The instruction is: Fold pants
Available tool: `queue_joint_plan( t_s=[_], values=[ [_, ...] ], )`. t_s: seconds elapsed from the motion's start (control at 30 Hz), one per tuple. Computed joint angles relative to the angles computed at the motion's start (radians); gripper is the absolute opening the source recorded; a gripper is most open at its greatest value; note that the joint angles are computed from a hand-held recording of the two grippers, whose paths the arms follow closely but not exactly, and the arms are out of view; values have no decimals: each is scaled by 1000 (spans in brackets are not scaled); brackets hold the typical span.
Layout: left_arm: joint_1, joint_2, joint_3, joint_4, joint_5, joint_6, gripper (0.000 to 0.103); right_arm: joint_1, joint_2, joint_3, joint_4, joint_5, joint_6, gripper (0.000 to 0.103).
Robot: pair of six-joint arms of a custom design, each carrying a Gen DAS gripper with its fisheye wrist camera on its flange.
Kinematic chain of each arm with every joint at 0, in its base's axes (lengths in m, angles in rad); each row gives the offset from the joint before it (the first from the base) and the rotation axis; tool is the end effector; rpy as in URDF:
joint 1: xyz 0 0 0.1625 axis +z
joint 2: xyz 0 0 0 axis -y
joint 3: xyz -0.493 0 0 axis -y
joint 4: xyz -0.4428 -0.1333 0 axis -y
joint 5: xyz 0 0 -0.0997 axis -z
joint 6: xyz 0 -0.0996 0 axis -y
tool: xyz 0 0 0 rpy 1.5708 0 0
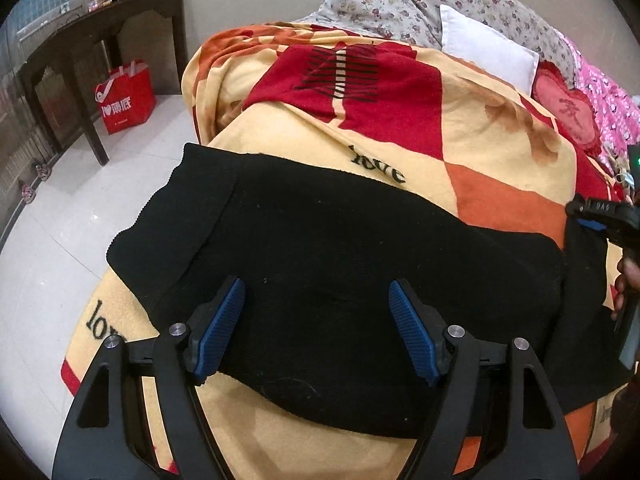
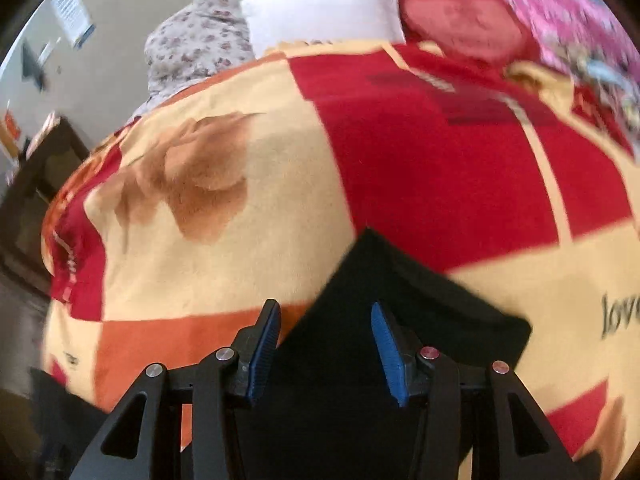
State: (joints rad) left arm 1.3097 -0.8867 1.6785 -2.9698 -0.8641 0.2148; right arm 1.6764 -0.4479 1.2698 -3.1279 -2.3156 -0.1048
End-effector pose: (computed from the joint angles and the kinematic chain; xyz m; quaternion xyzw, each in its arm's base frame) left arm -0.0018 -0.7735 0.2241 0.1105 0.8945 -0.2881 0.3236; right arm 0.1570 -0.8571 0.0642 -0.0388 -0.8782 0.3349 0.3394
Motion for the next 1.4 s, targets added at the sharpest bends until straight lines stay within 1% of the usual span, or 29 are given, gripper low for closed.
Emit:
queue_joint_plan(
  t_s=[0.03, 0.07, 0.17, 0.23, 0.27, 0.3, 0.37, 0.43, 0.5, 0.53, 0.57, 0.6, 0.63, 0.7, 0.73, 0.77, 0.8, 0.87, 0.93, 0.97, 1.03, 1.07, 1.1, 1.13, 1.17, 1.23, 1.3, 1.33, 1.4],
  values=[
    [1, -2, 1, 1, -4, -1, 75, 0, 1, 3, -19, -7, -37, 19],
    [2, -3, 2, 1, -8, -2, 75, -6, -20, 29, -13, 24, -33, 6],
    [2, -8, 4, 8, -14, -13, 74, -23, -93, 131, -58, 121, -15, 5],
    [4, -16, 7, 14, -30, -25, 74, -24, -172, 263, -147, 206, -30, 5],
    [5, -20, 8, 18, -38, -32, 74, -18, -213, 341, -210, 218, -48, 5],
    [7, -25, 9, 25, -49, -41, 74, -14, -235, 381, -242, 225, -59, 5],
    [9, -31, 9, 31, -58, -50, 74, -7, -308, 520, -337, 231, -81, 5],
    [10, -35, 9, 39, -65, -61, 74, 0, -371, 646, -411, 205, -80, 4],
    [10, -36, 11, 41, -67, -65, 74, -13, -436, 765, -447, 207, -39, 4],
    [8, -35, 11, 39, -63, -67, 74, -25, -466, 818, -435, 209, -5, 4],
    [7, -34, 11, 37, -59, -68, 74, -32, -473, 845, -437, 168, 4, 4],
    [6, -32, 10, 36, -54, -69, 74, -35, -472, 856, -434, 129, 10, 4],
    [5, -31, 10, 36, -51, -71, 74, -50, -480, 871, -414, 112, 28, 4],
    [3, -37, 13, 45, -52, -81, 74, -76, -504, 894, -378, 126, 82, 4],
    [3, -41, 15, 45, -54, -84, 74, -79, -510, 904, -410, 124, 91, 5],
    [1, -45, 18, 43, -54, -87, 74, -80, -512, 912, -458, 147, 73, 8],
    [0, -48, 20, 43, -53, -93, 74, -78, -513, 915, -485, 166, 61, 12],
    [-2, -58, 24, 50, -60, -106, 74, -80, -498, 890, -517, 215, 30, 51],
    [-6, -67, 35, 40, -60, -106, 74, -76, -472, 843, -480, 202, 22, 52],
    [-10, -73, 42, 32, -55, -103, 74, -77, -453, 818, -468, 200, 2, 52],
    [-14, -80, 48, 27, -51, -96, 74, -75, -410, 770, -469, 176, -42, 49],
    [-15, -82, 51, 23, -47, -91, 74, -74, -387, 743, -466, 153, -64, 38],
    [-17, -85, 52, 19, -42, -87, 74, -79, -374, 732, -471, 150, -78, 29],
    [-17, -87, 52, 18, -40, -85, 74, -78, -356, 719, -492, 128, -98, 10],
    [-18, -91, 53, 19, -40, -86, 74, -75, -349, 716, -511, 120, -119, 5],
    [-18, -96, 53, 14, -45, -88, 75, -62, -359, 732, -517, 123, -137, 5],
    [-18, -99, 54, -2, -51, -83, 75, -32, -361, 744, -556, 76, -182, 5],
    [-17, -97, 53, -10, -54, -80, 75, -16, -363, 750, -571, 39, -198, 2],
    [-11, -88, 46, -22, -46, -72, 74, -11, -374, 765, -562, 29, -185, 2]
  ],
)
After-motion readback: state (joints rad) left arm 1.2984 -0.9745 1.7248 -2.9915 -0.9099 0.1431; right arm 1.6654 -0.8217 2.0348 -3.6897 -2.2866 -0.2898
